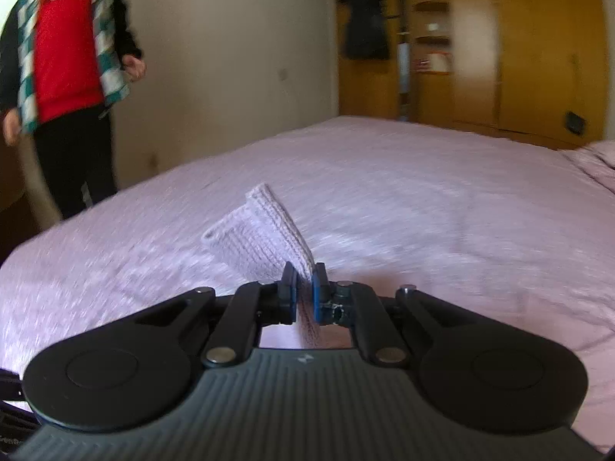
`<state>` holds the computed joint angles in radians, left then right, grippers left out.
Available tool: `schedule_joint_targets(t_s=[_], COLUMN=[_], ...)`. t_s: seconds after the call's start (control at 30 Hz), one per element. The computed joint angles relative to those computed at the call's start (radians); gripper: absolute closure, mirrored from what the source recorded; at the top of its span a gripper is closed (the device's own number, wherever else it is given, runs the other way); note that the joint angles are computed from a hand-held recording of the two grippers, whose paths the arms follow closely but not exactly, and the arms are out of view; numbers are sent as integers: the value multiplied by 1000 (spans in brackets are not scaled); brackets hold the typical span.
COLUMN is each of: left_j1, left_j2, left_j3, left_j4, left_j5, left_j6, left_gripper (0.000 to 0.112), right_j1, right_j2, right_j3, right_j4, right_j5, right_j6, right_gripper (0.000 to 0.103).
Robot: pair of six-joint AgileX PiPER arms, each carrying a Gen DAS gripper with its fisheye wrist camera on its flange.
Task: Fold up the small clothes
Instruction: 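Lift the side edge with the right gripper and fold it over the sleeves, then open the right gripper to release the folded side onto the cardigan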
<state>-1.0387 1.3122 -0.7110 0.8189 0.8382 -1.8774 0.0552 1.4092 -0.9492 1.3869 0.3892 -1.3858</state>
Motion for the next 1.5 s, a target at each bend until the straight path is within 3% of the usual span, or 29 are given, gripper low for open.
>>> schedule_joint_targets(t_s=[0.23, 0.47, 0.63, 0.8, 0.93, 1.0, 1.1, 1.23, 1.33, 1.5], left_j1=[40, 80, 138, 177, 226, 243, 257, 252, 251, 268], left_j2=[50, 129, 195, 277, 346, 373, 406, 452, 487, 525], left_j3=[-81, -175, -244, -328, -388, -409, -436, -477, -506, -535], left_j4=[2, -5, -25, -34, -61, -69, -85, -79, -65, -65], left_j5=[-47, -65, -106, -120, -152, -161, -174, -159, -140, -138], left_j6=[85, 181, 263, 351, 407, 423, 445, 468, 478, 496], left_gripper=[58, 58, 58, 58, 58, 58, 58, 58, 57, 53], right_j1=[-279, -467, -551, -643, -712, -748, -783, -787, -776, -712], right_j2=[1, 33, 145, 257, 297, 305, 309, 336, 372, 451], right_j3=[10, 84, 94, 65, 66, 69, 44, -53, -116, -207], right_j4=[-32, 127, 210, 93, 19, 37, 39, -42, -63, -237], right_j5=[117, 110, 115, 180, 270, 310, 345, 357, 335, 291], right_j6=[34, -130, -230, -166, -126, -171, -166, -7, 63, 160], right_gripper=[95, 95, 95, 93, 67, 60, 57, 57, 57, 57])
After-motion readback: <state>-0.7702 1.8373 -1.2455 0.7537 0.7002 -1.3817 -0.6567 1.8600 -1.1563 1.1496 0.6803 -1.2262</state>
